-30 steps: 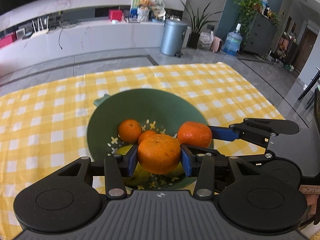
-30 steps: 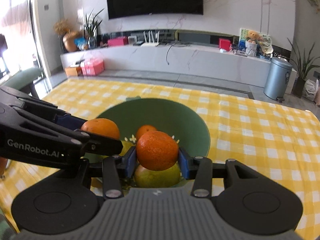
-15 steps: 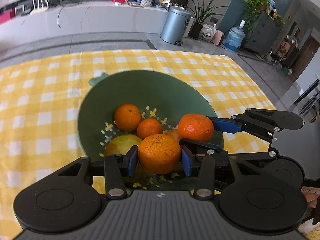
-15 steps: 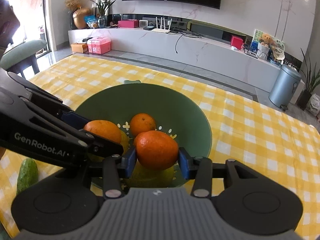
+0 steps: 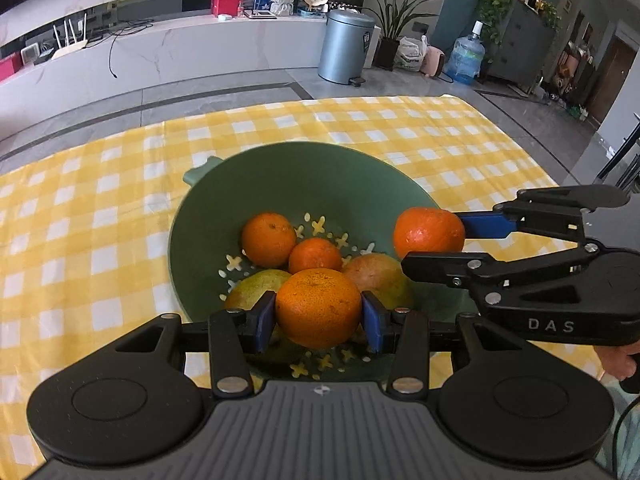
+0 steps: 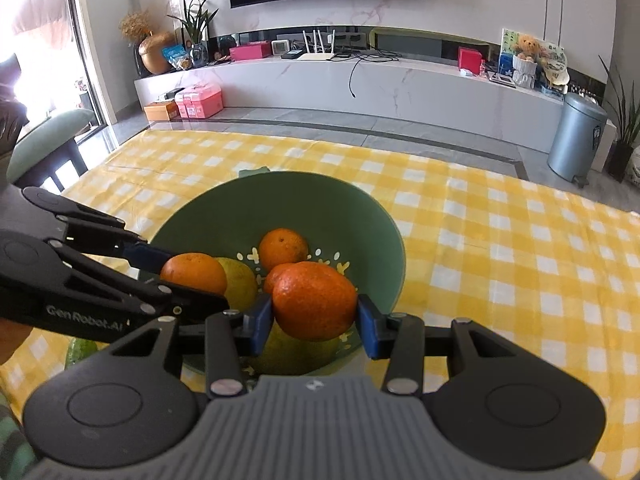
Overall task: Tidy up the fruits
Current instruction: 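Lower both oranges into the colander and open both tools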
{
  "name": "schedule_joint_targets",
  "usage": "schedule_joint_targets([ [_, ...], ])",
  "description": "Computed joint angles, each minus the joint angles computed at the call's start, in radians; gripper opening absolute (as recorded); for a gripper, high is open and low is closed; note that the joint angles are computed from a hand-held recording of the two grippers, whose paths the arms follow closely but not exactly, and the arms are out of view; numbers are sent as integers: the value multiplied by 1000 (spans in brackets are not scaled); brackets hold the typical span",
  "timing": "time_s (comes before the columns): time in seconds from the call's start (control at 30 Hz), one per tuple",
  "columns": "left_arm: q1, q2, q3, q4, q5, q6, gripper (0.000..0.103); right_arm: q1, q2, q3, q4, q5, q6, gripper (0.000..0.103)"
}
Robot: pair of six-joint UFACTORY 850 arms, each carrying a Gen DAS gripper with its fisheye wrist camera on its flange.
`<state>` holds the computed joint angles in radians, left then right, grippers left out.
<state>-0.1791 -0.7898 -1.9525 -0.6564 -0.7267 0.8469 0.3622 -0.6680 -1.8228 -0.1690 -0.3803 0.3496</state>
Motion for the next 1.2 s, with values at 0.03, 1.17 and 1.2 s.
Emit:
schedule_joint_targets([
  [0.03,1,-6,-10,-8,2,-2,50,1,-4,-9,-8,-7,-5,42],
  [1.17,2,-73,-132,122,106,-247,62,-16,-305,-501,73,-323,-130,42],
  [1.2,7,-52,-102,96,123,-231,62,-17,-318,-522,80,-332,-122,42],
])
